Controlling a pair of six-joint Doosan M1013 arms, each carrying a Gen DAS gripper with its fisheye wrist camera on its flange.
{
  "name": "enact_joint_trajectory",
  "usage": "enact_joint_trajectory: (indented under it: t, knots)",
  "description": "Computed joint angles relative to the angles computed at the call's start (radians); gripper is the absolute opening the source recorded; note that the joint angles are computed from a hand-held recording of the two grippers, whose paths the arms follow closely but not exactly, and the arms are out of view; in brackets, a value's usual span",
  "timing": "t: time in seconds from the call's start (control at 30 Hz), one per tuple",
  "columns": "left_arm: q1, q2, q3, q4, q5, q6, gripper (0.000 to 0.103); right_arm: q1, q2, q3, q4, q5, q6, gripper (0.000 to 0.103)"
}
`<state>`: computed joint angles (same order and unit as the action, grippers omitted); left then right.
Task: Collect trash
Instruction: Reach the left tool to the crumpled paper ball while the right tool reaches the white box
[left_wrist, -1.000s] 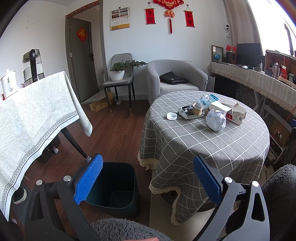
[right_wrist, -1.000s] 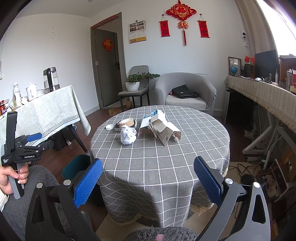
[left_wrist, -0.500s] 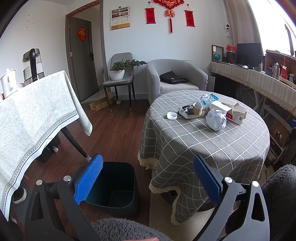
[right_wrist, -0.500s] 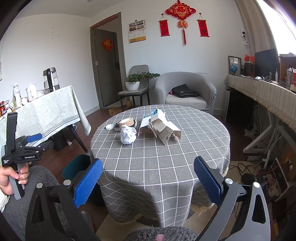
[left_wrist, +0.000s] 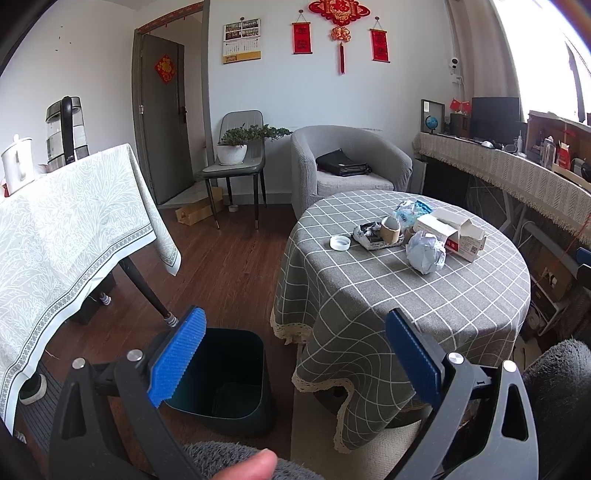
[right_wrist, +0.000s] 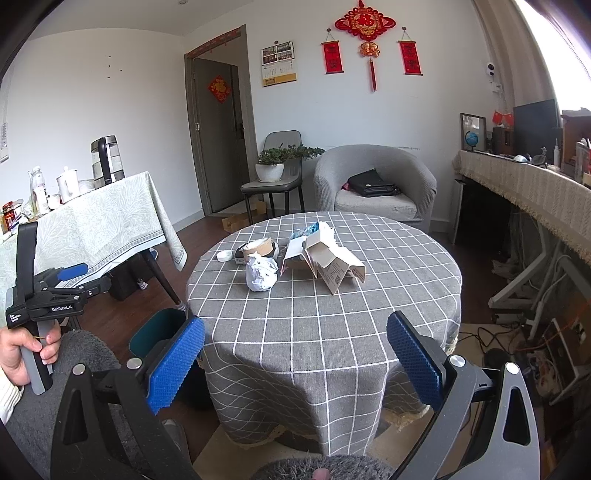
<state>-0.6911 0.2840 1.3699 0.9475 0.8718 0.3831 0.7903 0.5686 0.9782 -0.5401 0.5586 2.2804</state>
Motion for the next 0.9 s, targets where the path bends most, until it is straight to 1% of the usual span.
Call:
enact_joint_trajectory:
  t: [0.07, 0.17, 0.3, 0.33, 0.43, 0.6, 0.73, 0.9]
  knots:
    - [0.007, -0.002, -0.007, -0.022, -0.015, 0.004, 0.099, -0.007, 0.006, -0.014, 0.036, 0.011, -0.032, 0.100]
    - [0.010, 0.005, -0.024, -0.021, -0.012, 0.011, 0.099, -0.017, 0.020, -0.047, 0.091, 0.032, -0.090, 0.100]
    - [0.028, 0.023, -0.052, -0.087, -0.048, 0.058, 0.097, -0.028, 0.057, -0.124, 0.160, 0.080, -0.194, 0.100]
    - [0.032, 0.030, -0.062, -0.103, -0.055, 0.069, 0.095, -0.030, 0.068, -0.145, 0.176, 0.092, -0.221, 0.100]
    - [0.046, 0.062, -0.106, -0.180, -0.072, 0.142, 0.085, -0.039, 0.099, -0.205, 0.220, 0.123, -0.293, 0.100]
    - [0.053, 0.116, -0.179, -0.265, -0.078, 0.260, 0.082, -0.053, 0.149, -0.290, 0.294, 0.164, -0.387, 0.100]
    - [0.052, 0.159, -0.237, -0.297, -0.065, 0.329, 0.082, -0.064, 0.183, -0.341, 0.331, 0.195, -0.430, 0.100]
    - [0.055, 0.208, -0.303, -0.359, -0.068, 0.416, 0.082, -0.076, 0.226, -0.414, 0.370, 0.227, -0.479, 0.100]
